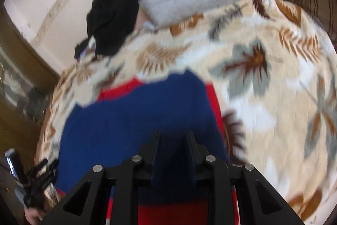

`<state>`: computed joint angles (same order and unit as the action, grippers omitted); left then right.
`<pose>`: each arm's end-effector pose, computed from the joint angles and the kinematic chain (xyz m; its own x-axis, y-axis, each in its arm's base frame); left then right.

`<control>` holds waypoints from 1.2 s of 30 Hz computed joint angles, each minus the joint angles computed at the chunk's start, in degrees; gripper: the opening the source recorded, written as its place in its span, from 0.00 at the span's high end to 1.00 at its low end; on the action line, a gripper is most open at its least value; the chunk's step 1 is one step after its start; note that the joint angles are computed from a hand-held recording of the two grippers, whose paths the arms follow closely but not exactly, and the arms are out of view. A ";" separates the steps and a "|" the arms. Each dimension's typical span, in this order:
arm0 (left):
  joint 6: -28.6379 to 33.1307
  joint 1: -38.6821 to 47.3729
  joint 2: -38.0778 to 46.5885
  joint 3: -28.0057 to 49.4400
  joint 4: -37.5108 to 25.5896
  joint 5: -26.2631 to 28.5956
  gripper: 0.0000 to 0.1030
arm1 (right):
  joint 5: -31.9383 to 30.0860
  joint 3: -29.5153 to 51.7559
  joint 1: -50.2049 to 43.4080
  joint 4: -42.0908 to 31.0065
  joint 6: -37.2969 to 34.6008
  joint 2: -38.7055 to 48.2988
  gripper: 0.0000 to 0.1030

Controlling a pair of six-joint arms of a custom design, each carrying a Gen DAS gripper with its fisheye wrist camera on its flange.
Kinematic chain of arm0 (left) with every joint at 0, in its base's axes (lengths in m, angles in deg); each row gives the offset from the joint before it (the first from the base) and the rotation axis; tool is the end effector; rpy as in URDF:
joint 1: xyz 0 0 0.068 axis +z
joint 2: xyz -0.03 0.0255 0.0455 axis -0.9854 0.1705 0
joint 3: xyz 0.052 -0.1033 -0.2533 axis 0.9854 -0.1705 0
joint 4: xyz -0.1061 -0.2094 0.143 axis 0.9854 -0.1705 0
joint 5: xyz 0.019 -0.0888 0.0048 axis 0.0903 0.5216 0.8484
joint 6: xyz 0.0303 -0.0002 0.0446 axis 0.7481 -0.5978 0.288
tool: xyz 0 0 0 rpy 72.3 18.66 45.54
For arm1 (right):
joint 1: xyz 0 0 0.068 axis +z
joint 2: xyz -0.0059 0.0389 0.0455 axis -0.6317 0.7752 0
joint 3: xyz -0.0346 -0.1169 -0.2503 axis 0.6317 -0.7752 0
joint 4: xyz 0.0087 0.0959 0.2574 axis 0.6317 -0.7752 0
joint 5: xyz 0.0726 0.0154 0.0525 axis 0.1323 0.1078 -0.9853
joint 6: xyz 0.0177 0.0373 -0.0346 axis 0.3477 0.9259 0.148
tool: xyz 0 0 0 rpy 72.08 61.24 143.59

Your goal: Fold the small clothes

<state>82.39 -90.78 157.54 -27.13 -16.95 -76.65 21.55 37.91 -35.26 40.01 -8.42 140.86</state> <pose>0.2824 -0.0406 0.1357 -0.7912 0.1564 -0.5912 -0.0156 0.9612 0.2753 0.2405 0.0217 0.1606 -0.7914 0.3506 -0.5008 0.1848 0.9181 0.3507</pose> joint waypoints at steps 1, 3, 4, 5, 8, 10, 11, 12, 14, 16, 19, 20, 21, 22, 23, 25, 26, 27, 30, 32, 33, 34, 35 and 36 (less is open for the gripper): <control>-0.24 -0.67 1.23 -0.09 -0.20 -1.45 0.38 | 0.65 -0.16 0.59 -1.05 -0.06 0.78 0.73; -0.09 -1.62 3.22 0.36 -0.07 -3.44 0.37 | 3.34 -0.64 2.23 -0.84 -1.34 1.09 0.74; -0.03 -1.89 3.05 0.29 -0.09 -4.00 0.37 | 4.28 -0.16 2.76 -1.51 -1.61 1.01 0.74; -0.10 -2.09 2.58 0.18 -0.29 -4.29 0.38 | 4.74 -0.07 3.11 -1.88 -1.50 0.47 0.74; -1.06 -1.81 0.26 -1.15 -0.09 -3.59 0.38 | 3.23 -2.14 2.78 -0.29 -0.73 -3.11 0.74; -1.60 -1.92 -1.24 -2.16 0.10 -3.39 0.38 | 2.84 -3.29 3.33 1.03 -0.62 -5.34 0.74; -1.64 -2.18 -1.76 -2.65 0.43 -3.59 0.38 | 3.21 -3.81 4.11 1.98 -0.80 -6.12 0.74; -1.48 -2.46 -2.07 -3.11 0.90 -3.83 0.38 | 3.85 -4.12 5.14 2.79 -0.88 -6.56 0.74; -1.25 -2.87 -1.57 -3.08 1.20 -4.30 0.38 | 4.27 -4.02 6.72 3.50 -1.17 -6.34 0.74; -1.24 -2.78 -0.60 -2.58 1.38 -4.37 0.38 | 2.70 -2.11 7.39 3.25 -1.25 -1.22 0.74; -1.19 -2.47 0.70 -1.98 1.74 -4.50 0.38 | 4.14 -0.21 8.86 3.41 -1.67 4.22 0.73; -1.12 -2.47 1.05 -1.90 2.03 -4.66 0.38 | 5.25 0.39 9.69 2.85 -1.81 4.30 0.73; -0.97 -2.50 1.38 -1.91 2.39 -4.85 0.37 | 5.63 0.62 9.99 2.72 -1.85 4.43 0.74; -0.83 -2.48 1.60 -1.89 2.60 -4.89 0.37 | 5.94 0.66 10.18 2.75 -1.43 4.47 0.74; -0.71 -2.42 1.82 -1.90 2.83 -4.87 0.37 | 6.10 0.57 10.34 2.82 -0.98 4.33 0.73; -0.58 -2.28 1.89 -2.03 3.17 -4.72 0.37 | 5.14 -0.06 10.71 3.58 -0.81 2.61 0.73; -0.48 -2.22 1.94 -2.09 3.34 -4.65 0.37 | 4.37 -0.78 11.11 4.32 -0.72 1.47 0.73; -0.37 -2.23 1.99 -2.14 3.50 -4.72 0.37 | 3.79 -1.12 11.61 4.95 -0.57 0.71 0.73; -0.23 -2.37 2.25 -2.11 3.78 -5.07 0.37 | 3.08 -2.06 13.97 7.45 0.39 -0.92 0.73; -0.25 -2.36 2.35 -2.03 3.80 -5.02 0.37 | 1.91 -2.00 15.26 8.34 1.30 -0.61 0.73; -0.25 -2.36 2.35 -2.03 3.80 -5.02 0.37 | 1.31 -1.74 15.79 8.63 1.64 0.16 0.73; -0.28 -2.36 2.36 -2.08 3.88 -4.94 0.37 | 1.16 -1.51 16.35 8.87 1.96 0.94 0.73; -0.21 -2.27 2.35 -2.18 4.05 -4.81 0.37 | 1.35 -1.20 17.20 9.17 2.25 2.05 0.73; -0.12 -2.21 2.40 -2.27 4.29 -4.72 0.37 | 1.63 -0.49 17.94 9.33 2.10 3.73 0.73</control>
